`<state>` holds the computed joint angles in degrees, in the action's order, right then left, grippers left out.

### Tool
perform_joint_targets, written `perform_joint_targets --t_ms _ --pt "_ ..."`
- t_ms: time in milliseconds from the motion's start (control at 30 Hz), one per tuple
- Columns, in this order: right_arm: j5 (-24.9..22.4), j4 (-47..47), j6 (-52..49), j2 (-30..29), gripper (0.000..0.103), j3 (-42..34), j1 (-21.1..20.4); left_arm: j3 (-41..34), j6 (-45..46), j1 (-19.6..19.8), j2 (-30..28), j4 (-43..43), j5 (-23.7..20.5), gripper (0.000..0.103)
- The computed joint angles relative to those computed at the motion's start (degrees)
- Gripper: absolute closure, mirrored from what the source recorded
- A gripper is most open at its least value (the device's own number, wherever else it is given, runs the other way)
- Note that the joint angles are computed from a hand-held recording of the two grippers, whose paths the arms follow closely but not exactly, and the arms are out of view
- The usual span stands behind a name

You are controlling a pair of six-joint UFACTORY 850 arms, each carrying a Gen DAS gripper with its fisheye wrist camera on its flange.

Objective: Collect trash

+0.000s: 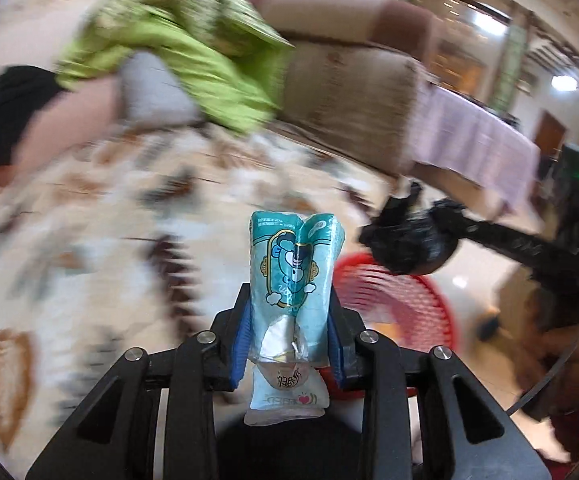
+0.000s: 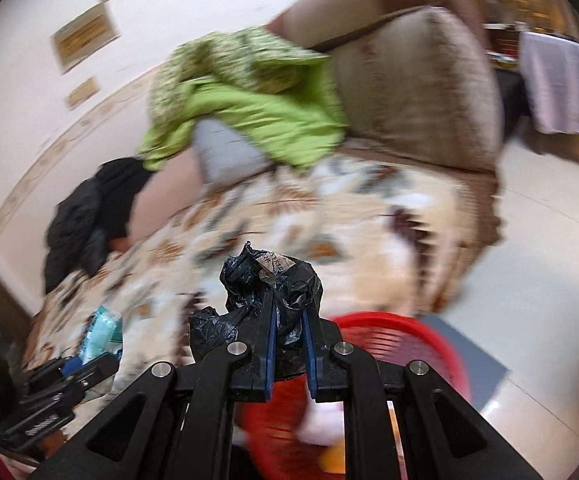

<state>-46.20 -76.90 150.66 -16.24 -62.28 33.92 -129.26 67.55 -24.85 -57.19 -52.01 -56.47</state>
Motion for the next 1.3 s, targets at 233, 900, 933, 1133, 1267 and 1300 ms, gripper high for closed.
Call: perform_joint_targets --t_ms 233,900,933,1133,1267,1300 --pt "2.05 11.63 -3.49 1.85 0.046 4.13 -1.50 -8.96 -8.62 -4.47 -6.23 7.80 -6.71 0.051" --pt "-26.46 33.78 -34.85 -21.27 0.000 -32.47 5.10 25.32 15.00 5.74 14.29 -10.84 32.87 0.004" --pt "-27.14 34.23 -34.56 -21.64 0.000 -33.07 5.28 25.84 15.01 5.59 14.44 -10.25 34.34 0.004" --pt "-29.05 34.41 -33.81 -22.26 0.000 -34.19 6.26 26.51 17.91 5.69 14.62 -12.54 33.87 0.004" --pt "-28.75 35.00 -33.37 -22.00 0.000 -33.76 6.16 26.76 18.18 5.36 14.77 -12.80 33.65 0.004" --pt "-28.46 35.12 -33.25 -21.84 0.000 -33.50 6.06 27.19 19.17 5.12 14.97 -13.17 34.47 0.004"
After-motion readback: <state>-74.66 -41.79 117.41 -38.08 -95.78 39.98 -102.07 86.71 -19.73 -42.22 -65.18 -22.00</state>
